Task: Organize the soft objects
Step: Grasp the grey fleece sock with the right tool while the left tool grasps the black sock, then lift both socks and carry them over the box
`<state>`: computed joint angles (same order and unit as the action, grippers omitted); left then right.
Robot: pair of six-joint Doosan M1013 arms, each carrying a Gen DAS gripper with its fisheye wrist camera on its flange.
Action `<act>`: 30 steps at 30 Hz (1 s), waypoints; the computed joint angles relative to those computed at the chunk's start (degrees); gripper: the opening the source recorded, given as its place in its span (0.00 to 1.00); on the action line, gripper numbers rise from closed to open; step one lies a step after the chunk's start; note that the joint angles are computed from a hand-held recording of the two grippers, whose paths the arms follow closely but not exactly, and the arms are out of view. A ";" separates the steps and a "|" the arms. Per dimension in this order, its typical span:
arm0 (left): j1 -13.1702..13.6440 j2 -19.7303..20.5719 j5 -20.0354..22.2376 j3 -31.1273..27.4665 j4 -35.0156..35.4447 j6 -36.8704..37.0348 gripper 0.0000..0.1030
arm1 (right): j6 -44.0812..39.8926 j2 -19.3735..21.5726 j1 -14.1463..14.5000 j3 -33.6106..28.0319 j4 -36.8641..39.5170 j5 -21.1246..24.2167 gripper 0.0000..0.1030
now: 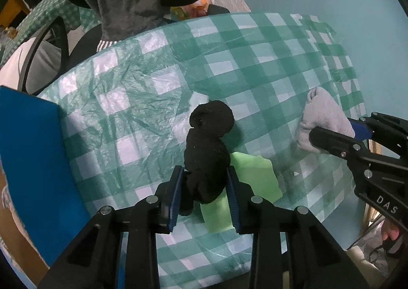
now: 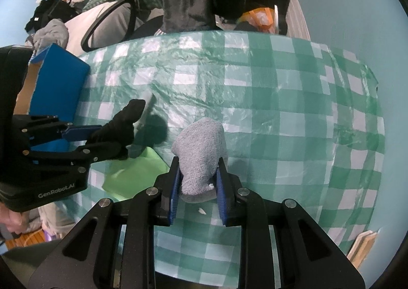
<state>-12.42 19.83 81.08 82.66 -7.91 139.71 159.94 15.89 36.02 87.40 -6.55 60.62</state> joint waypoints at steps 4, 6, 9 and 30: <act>0.84 0.06 0.56 -0.77 -1.22 0.23 0.32 | -0.34 0.06 0.17 -1.00 -0.77 0.49 0.23; 1.18 0.03 0.87 -1.06 -1.71 0.20 0.32 | -0.57 0.10 0.29 -1.47 -1.23 0.66 0.23; 1.73 0.14 1.20 -1.70 -2.75 0.06 0.32 | -1.02 0.16 0.50 -2.23 -1.85 0.94 0.23; 6.19 -0.70 3.55 -5.74 -7.62 -0.61 0.32 | -4.45 1.99 1.80 -8.65 -4.12 2.77 0.23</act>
